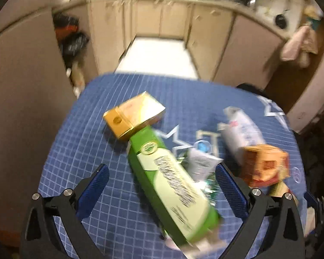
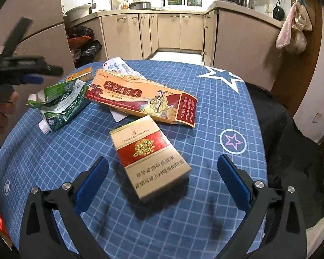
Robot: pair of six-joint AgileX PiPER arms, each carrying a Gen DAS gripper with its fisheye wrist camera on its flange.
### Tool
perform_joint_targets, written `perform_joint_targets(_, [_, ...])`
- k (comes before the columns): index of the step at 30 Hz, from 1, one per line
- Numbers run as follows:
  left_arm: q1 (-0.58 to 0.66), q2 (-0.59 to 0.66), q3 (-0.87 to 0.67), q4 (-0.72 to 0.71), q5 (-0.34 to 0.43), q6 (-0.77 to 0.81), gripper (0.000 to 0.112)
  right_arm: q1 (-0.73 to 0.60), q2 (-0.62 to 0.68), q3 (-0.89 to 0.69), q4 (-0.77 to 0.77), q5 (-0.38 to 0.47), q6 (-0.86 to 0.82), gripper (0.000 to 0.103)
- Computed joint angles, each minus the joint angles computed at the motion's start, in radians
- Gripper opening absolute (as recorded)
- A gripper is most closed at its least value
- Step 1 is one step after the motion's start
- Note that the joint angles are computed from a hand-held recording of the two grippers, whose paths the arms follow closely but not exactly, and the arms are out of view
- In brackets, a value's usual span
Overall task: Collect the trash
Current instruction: 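Grasp the long green box with the left tool while the right tool grasps the red-and-cream cigarette pack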
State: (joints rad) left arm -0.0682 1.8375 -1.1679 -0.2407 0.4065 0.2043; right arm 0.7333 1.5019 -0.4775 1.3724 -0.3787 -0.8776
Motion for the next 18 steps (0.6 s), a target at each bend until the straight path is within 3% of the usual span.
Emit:
perform_joint_targets(3, [0.045,0.046,-0.037,-0.132,0.056,0.108,0.096,-0.029,0.016,-0.016,-0.052,0.047,0.019,0.097])
perform_joint_targets(5, [0.080,0.064,-0.047,-0.239,0.112,0.205,0.080,-0.043,0.025,-0.027,-0.071,0.074,0.013,0.097])
perform_joint_targets(8, [0.117,0.071,-0.027,-0.324,0.139,0.292,0.071,-0.064,0.046,-0.049,-0.074,0.109,-0.018,0.097])
perform_joint_targets(13, [0.146,0.049,0.009,-0.394,0.128,0.389,0.057,-0.103,0.096,-0.099,0.120,0.170,-0.248,0.071])
perform_joint_targets(18, [0.185,-0.008,0.065,-0.472,0.106,0.519,0.049,-0.081,0.092,-0.092,0.123,0.150,-0.232,0.067])
